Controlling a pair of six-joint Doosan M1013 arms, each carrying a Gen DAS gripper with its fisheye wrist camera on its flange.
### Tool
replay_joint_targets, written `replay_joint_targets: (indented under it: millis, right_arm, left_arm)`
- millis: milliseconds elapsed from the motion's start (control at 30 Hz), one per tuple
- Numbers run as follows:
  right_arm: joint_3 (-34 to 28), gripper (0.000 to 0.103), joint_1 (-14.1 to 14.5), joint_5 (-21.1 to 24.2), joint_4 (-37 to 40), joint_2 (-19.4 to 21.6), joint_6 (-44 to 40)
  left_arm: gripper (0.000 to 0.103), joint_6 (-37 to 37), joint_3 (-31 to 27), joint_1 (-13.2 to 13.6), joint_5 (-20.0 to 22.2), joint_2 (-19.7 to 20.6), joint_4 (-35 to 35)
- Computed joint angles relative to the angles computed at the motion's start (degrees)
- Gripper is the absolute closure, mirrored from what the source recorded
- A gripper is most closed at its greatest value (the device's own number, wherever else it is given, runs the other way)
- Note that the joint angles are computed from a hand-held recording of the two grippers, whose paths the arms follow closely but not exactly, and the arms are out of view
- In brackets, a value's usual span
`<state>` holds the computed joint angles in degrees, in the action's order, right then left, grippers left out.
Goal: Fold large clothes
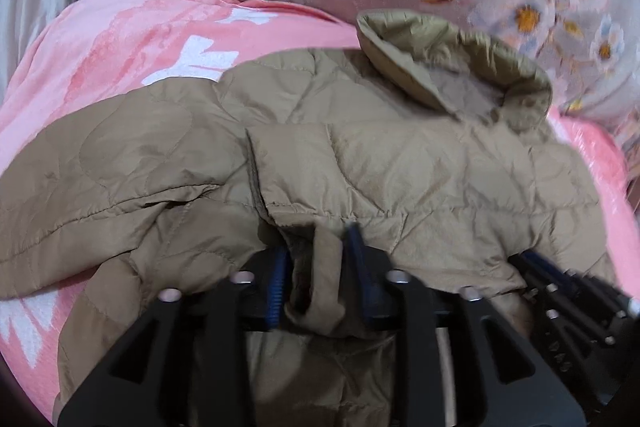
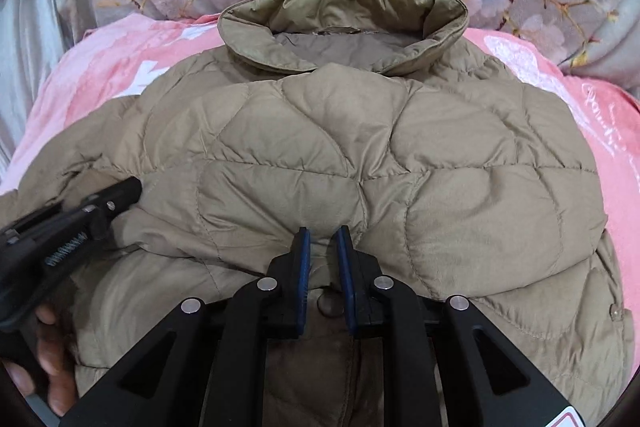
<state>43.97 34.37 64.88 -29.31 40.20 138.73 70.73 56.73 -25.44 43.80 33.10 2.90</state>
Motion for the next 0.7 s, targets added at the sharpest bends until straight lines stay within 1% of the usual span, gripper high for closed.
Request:
replay_joint_targets:
  millis: [33,100,167,233,267,333,367,400,433,467,500,533,567,600,633,700]
  right_arm:
    - [0.39,0.088,-0.11,-0.48,0.29,-0.22,0.22]
    - [0.65,0.088,-0.23,-0.94,0.49,-0.37,0.70]
    - [0.64,0.089,-0.12,-0.76,0.11,-0.35,0.81]
    - [1.21,0.088,-0.20,-1.53,0.35,-0.68,1.06]
    - [2.10,0.088,-0.44,-2.80,1.14,-1.20,1.37]
    - [3.91,0.087,-0.93,-5.39,2.75,-2.28,2.09]
    - [5.18,0.085,-1.06,-6.68,3.46,-3.16,2.61]
    - [5.69,0.082,-0.80,-6.54,2.82,-3.66,3.52]
    - [6.47,0.070,-0.29,-6.28,1.29,-4.35,4.98]
    - [8.18,0.059,0.34,-7.38,-0.38,-5.58,6.54]
    - [11.06,0.053,1.14,-9.97,-2.24,-7.53,8.40]
    - [13.28,0.044,1.89,-11.73,-3.98,-9.03,9.97]
    - [14.71,0.038,2.47,-12.66,-5.39,-10.01,11.08]
    - [16.39,0.036,3.25,-13.48,-7.04,-11.14,12.20]
    - [17.22,0.033,3.78,-13.63,-7.70,-11.74,12.36]
    - [18.08,0.033,4.76,-12.51,-8.78,-12.30,12.59]
  left_arm:
    - [0.057,-1.86,1.47,0.17,-1.96,-0.94,0.54]
    - [0.053,-5.09,5.03,0.75,-5.32,-3.58,1.62]
    - [0.045,-5.61,8.16,1.85,-6.36,-6.27,0.40]
    - [0.022,-10.17,12.00,3.25,-6.93,-9.49,2.99]
    - [0.016,-14.35,14.64,4.51,-7.93,-11.59,5.33]
    - [0.013,-21.10,18.06,6.66,-8.47,-14.30,9.13]
    - [0.013,-26.29,19.81,8.45,-7.40,-15.78,11.68]
    - [0.013,-30.10,20.81,9.97,-5.94,-16.69,13.04]
    - [0.013,-32.20,21.84,11.60,-5.38,-17.49,12.71]
    - [0.013,-33.37,22.89,13.12,-5.58,-18.18,11.62]
    - [0.013,-36.01,24.09,15.32,-4.99,-18.96,10.55]
    - [0.013,-37.65,24.79,16.79,-4.58,-19.34,9.54]
    - [0.013,-37.82,25.38,18.24,-4.67,-19.61,7.01]
    - [0.013,-36.37,26.08,19.99,-5.29,-19.78,2.12]
    - [0.013,-33.48,26.88,21.66,-6.72,-19.86,-4.49]
    - [0.013,-29.85,27.78,23.06,-8.80,-19.87,-12.28]
